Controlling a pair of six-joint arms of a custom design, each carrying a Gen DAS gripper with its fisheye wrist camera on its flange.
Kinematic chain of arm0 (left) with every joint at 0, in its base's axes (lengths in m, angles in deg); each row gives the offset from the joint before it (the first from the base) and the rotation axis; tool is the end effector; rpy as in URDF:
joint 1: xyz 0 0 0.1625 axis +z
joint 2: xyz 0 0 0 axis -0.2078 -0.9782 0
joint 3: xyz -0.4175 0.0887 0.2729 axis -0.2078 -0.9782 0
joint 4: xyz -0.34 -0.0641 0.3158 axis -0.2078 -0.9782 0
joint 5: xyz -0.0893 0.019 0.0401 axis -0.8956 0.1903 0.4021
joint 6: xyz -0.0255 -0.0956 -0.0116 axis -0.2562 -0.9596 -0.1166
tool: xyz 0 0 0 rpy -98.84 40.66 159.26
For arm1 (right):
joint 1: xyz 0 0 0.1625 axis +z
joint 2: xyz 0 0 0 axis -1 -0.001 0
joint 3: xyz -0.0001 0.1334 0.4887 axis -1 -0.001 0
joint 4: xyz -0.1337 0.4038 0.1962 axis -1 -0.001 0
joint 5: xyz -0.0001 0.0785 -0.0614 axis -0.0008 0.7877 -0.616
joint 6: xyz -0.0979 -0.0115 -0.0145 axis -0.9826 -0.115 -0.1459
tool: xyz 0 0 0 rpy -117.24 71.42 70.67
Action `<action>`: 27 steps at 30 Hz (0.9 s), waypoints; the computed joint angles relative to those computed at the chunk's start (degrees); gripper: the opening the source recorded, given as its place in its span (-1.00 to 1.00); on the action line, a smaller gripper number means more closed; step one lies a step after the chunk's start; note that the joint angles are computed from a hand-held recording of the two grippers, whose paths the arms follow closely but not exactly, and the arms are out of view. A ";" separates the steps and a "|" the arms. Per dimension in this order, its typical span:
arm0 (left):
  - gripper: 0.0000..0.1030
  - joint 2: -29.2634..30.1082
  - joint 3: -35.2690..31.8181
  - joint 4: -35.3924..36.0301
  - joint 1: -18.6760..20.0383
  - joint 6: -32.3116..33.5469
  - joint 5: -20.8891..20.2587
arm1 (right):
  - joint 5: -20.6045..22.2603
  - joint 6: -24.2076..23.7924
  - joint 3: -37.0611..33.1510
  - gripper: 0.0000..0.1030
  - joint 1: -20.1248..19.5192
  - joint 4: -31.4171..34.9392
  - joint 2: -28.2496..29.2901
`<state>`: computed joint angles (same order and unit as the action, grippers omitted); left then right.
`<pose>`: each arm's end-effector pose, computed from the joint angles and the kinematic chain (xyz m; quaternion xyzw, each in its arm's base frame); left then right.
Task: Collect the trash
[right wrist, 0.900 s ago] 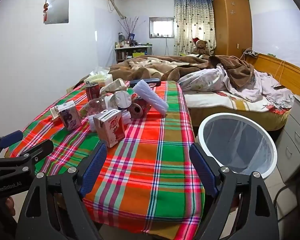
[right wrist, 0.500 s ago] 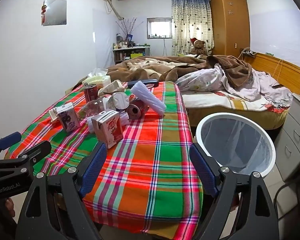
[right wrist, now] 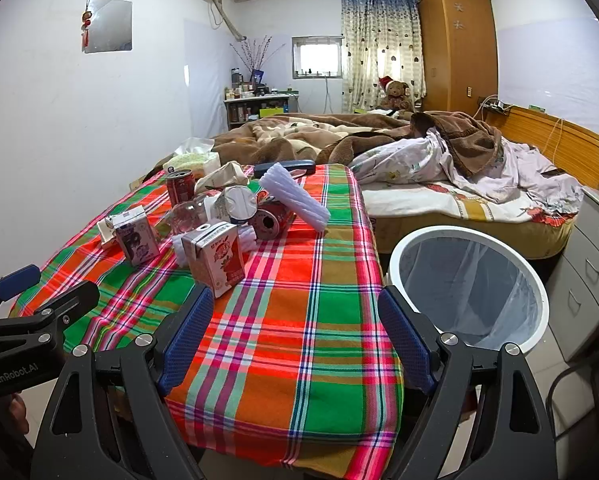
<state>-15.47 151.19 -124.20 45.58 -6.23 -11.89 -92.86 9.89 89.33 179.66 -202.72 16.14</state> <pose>-0.2365 -0.4300 0.0794 0.1159 0.8046 -0.4616 0.3551 0.1076 -0.4801 0.1892 0.2765 -0.8200 0.4128 0.2844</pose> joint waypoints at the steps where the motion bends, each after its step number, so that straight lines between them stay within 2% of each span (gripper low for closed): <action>1: 1.00 -0.10 0.04 0.02 -0.05 -0.04 0.00 | 0.02 -0.06 0.05 0.67 -0.01 0.01 -0.06; 27: 1.00 -0.56 0.31 0.44 -0.43 -0.37 0.37 | -0.12 0.22 -0.14 0.67 0.20 -0.74 0.20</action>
